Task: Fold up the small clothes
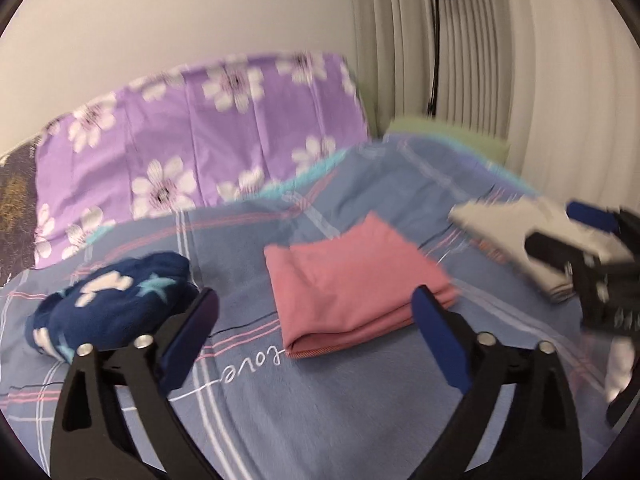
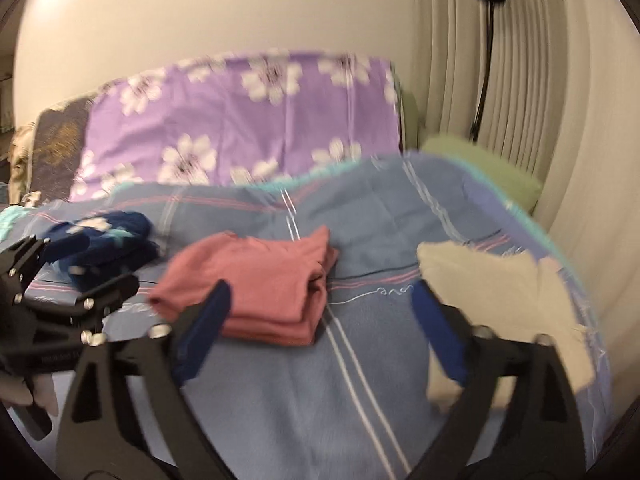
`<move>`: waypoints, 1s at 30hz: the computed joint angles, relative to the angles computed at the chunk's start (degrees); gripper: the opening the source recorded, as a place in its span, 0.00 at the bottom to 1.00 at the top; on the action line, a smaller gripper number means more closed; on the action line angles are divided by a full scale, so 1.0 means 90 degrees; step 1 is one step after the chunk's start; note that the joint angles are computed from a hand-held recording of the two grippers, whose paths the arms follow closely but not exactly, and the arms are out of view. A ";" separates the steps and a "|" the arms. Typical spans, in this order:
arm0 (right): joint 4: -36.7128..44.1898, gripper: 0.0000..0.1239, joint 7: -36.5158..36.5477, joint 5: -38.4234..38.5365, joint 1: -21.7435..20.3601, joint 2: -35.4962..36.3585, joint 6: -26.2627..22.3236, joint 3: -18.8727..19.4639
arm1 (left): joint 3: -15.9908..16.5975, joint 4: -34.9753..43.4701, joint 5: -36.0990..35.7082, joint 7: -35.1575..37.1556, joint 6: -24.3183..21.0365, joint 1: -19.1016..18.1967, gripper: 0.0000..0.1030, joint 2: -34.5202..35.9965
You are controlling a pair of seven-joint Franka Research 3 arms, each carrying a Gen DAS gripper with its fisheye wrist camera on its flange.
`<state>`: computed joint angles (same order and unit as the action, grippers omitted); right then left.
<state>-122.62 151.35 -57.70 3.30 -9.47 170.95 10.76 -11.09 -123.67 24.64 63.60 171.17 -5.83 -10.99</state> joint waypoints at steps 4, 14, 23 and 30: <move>-0.0837 0.81 0.0879 -0.0402 -0.0343 -0.1179 0.0433 0.0307 | -0.0060 -0.0707 0.0096 -0.0302 0.0256 0.0073 0.99 -0.1016; -0.2101 0.81 0.0109 0.1062 0.0125 -0.3068 -0.0018 0.0430 | -0.0237 -0.1937 0.0034 -0.0681 -0.0035 0.0270 0.99 -0.3148; -0.2689 0.81 -0.0598 0.2198 0.0616 -0.4155 -0.0533 0.0619 | -0.0376 -0.2430 -0.0056 -0.0801 -0.0879 0.0152 0.99 -0.4472; -0.3017 0.81 -0.0987 0.2991 0.0789 -0.4684 -0.0832 0.0729 | -0.0203 -0.2784 -0.0288 -0.0820 -0.1382 -0.0295 0.99 -0.5223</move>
<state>-149.78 142.46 -30.78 10.40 -51.63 163.46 17.32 -12.91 -148.72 22.06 56.22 158.73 -8.49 -57.99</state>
